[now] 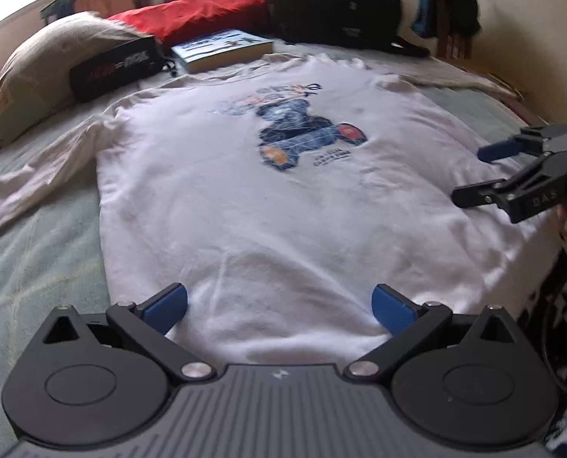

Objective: Fold clothes
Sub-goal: 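Lift both grippers and move the left gripper to the other sleeve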

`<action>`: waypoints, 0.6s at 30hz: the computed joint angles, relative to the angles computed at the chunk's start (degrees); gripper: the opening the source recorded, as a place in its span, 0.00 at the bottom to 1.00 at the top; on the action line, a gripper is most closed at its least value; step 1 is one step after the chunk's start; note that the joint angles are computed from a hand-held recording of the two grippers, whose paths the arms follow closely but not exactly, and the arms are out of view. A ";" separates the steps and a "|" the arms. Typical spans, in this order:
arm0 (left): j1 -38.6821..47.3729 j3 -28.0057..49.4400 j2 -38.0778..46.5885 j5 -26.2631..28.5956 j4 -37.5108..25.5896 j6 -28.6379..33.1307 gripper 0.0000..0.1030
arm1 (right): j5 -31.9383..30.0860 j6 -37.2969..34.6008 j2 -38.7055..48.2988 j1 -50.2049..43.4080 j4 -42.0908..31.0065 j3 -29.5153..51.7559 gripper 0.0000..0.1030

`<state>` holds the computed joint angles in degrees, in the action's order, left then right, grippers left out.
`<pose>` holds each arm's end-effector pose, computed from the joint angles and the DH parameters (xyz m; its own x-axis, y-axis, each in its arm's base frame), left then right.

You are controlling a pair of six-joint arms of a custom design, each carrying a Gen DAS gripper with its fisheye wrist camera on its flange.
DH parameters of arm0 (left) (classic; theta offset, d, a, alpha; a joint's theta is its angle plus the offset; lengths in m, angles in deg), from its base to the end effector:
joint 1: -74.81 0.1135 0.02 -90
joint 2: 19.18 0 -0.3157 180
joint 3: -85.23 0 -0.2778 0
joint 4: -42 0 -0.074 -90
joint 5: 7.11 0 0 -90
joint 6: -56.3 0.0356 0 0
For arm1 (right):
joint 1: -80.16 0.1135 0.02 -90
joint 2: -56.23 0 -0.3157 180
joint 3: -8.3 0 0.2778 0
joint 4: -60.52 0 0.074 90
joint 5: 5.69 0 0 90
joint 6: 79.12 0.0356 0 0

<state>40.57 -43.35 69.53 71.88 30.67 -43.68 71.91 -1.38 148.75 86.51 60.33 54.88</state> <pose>0.2567 -0.1665 0.1791 -0.6885 0.2629 -0.6759 0.3337 0.9423 0.0266 0.2997 0.0410 0.1509 -0.6458 -0.2805 -0.7101 -0.4022 0.9155 0.0041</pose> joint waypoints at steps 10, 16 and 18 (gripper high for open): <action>-0.26 -0.68 3.92 1.37 6.25 -0.17 0.99 | 0.53 3.93 -5.68 1.64 -9.31 0.23 1.00; 2.91 -2.42 -1.88 3.92 1.82 0.20 0.99 | -2.65 6.82 -9.49 2.98 -12.69 0.02 1.00; 5.85 -3.42 -4.31 3.36 1.15 1.34 0.99 | -3.30 7.79 -10.50 4.38 -13.53 0.67 1.00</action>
